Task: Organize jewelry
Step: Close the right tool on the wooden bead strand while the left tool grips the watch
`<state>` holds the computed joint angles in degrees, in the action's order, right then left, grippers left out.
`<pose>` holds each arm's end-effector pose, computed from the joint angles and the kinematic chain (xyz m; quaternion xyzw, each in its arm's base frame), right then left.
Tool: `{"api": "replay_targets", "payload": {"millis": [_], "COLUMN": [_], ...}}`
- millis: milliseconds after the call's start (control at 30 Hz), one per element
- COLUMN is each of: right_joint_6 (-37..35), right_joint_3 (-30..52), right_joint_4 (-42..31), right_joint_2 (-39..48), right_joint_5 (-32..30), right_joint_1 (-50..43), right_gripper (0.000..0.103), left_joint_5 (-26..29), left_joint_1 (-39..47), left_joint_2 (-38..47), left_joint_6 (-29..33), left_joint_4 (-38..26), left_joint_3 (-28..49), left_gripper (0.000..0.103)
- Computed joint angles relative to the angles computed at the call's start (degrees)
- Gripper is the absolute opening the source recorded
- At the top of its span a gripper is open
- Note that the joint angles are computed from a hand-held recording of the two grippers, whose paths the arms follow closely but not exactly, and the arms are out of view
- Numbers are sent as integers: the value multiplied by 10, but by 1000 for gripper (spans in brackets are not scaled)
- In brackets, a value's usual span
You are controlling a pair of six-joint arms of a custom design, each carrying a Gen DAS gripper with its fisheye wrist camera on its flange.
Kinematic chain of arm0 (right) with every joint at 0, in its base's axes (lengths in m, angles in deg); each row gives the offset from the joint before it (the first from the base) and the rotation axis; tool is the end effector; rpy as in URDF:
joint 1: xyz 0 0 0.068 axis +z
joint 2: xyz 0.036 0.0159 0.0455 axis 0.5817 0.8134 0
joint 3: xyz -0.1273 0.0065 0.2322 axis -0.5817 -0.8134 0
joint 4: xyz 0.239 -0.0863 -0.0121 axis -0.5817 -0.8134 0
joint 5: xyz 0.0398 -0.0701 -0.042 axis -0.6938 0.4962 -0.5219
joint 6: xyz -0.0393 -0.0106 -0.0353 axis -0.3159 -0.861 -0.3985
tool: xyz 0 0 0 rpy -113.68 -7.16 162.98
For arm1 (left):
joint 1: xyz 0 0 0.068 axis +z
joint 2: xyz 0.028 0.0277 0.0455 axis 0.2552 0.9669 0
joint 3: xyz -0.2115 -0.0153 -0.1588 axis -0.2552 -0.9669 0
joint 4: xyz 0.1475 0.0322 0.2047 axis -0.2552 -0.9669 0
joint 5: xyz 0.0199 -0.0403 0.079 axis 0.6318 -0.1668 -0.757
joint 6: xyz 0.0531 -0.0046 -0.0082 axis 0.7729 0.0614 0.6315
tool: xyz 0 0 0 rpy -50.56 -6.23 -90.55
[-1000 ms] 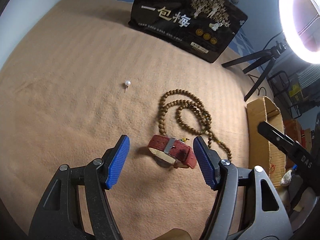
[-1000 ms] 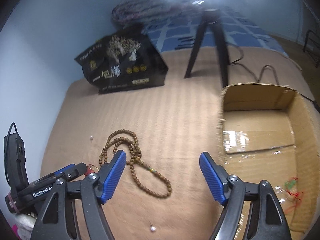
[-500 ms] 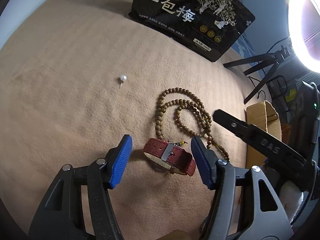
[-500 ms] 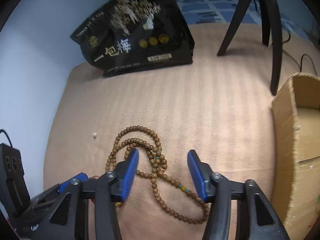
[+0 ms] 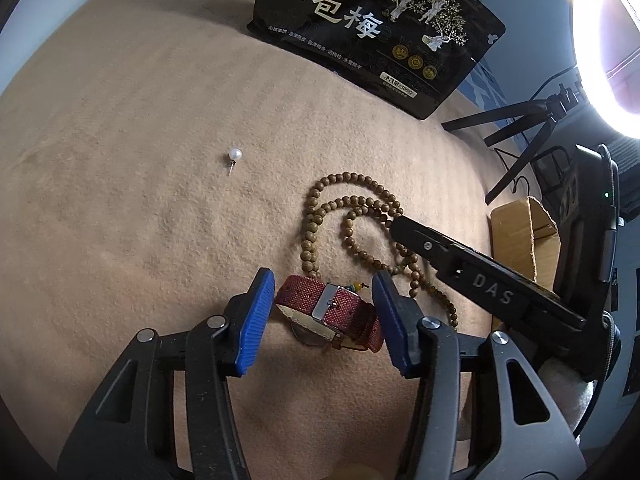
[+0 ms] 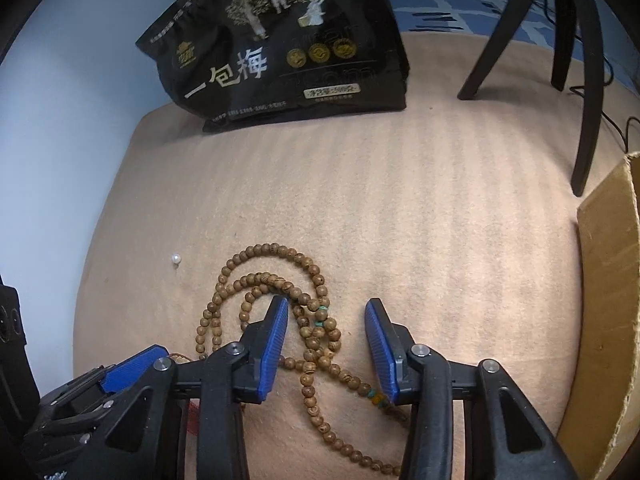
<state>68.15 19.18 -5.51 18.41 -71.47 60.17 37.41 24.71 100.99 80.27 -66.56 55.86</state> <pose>0.2571 0.1241 0.2614 -0.0099 0.9698 0.1694 0.1750 0.1769 0.0171 0.2889 -0.0958 0.9629 -0.1860 0.1705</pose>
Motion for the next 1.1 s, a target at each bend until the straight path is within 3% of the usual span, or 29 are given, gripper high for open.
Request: {"api": "replay_targets", "payload": {"millis": [333, 833, 933, 1100], "right_joint_6": [8, 0, -2, -4], "right_joint_3": [13, 10, 10, 19], "right_joint_4": [16, 15, 15, 10], "right_joint_2": [37, 31, 31, 39], "right_joint_5": [35, 35, 34, 59], "right_joint_1": [21, 21, 20, 47], "right_gripper": [33, 33, 34, 39], "left_joint_5": [0, -5, -7, -11], "left_joint_1": [9, 2, -3, -3], "left_joint_2": [6, 26, 20, 10], "left_joint_6": [-18, -38, -38, -29], "left_joint_4": [3, 8, 10, 11], "left_joint_3": [1, -5, -9, -12], "left_gripper": [54, 56, 44, 41]}}
